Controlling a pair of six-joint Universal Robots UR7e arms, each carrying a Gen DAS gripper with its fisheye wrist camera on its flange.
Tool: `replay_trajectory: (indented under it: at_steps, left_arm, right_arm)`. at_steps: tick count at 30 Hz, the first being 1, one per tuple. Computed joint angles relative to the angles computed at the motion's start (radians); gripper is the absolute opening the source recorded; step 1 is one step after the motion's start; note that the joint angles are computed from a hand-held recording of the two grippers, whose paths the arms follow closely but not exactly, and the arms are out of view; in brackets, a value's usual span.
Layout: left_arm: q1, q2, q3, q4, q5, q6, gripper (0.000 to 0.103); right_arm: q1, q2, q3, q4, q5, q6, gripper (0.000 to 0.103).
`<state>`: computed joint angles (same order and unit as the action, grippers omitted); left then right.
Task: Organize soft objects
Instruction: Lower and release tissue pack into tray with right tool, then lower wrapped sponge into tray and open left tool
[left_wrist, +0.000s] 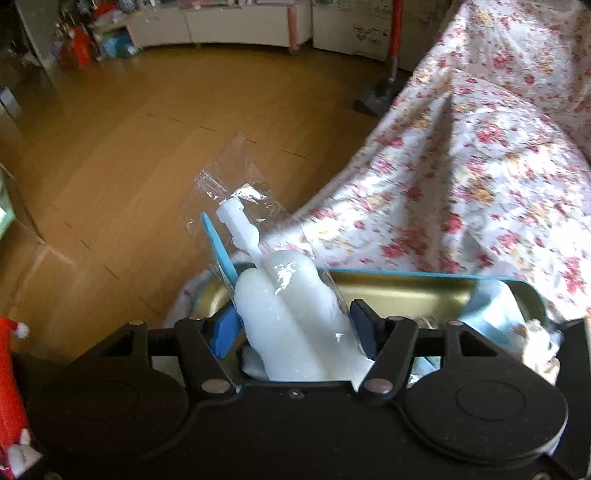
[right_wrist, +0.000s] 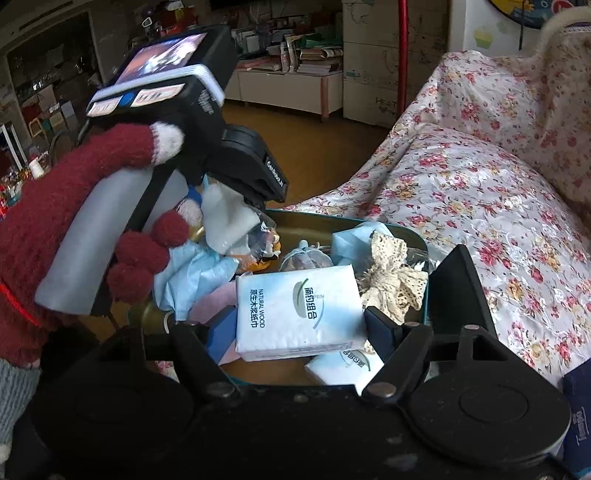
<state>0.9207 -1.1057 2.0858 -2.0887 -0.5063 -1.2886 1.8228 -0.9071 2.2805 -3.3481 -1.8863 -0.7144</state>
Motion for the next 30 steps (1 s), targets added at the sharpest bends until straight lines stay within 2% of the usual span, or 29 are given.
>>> replay_trajectory:
  at_steps: [4,5,8,9,15,30]
  left_arm:
    - [0.012,0.001,0.016,-0.156,-0.040,0.116,0.062]
    - [0.013,0.002,0.019,-0.182,-0.043,0.141,0.067]
    - [-0.003,0.009,0.033,-0.244,-0.028,0.198,0.091]
    - [-0.011,0.011,0.038,-0.258,-0.018,0.212,0.095]
    - [-0.012,0.013,0.044,-0.320,-0.031,0.264,0.096]
    - [-0.009,0.018,0.045,-0.334,-0.045,0.264,0.096]
  right_arm:
    - [0.005,0.027,0.000,-0.052,-0.020,-0.028,0.074]
    - [0.005,0.030,-0.001,-0.060,-0.022,-0.033,0.074]
    - [0.000,0.038,-0.010,-0.062,-0.028,-0.033,0.074]
    - [-0.002,0.039,-0.010,-0.062,-0.032,-0.032,0.075]
    - [-0.015,0.036,-0.010,-0.055,-0.042,-0.022,0.076]
    - [-0.034,0.032,-0.014,-0.038,-0.034,-0.002,0.077]
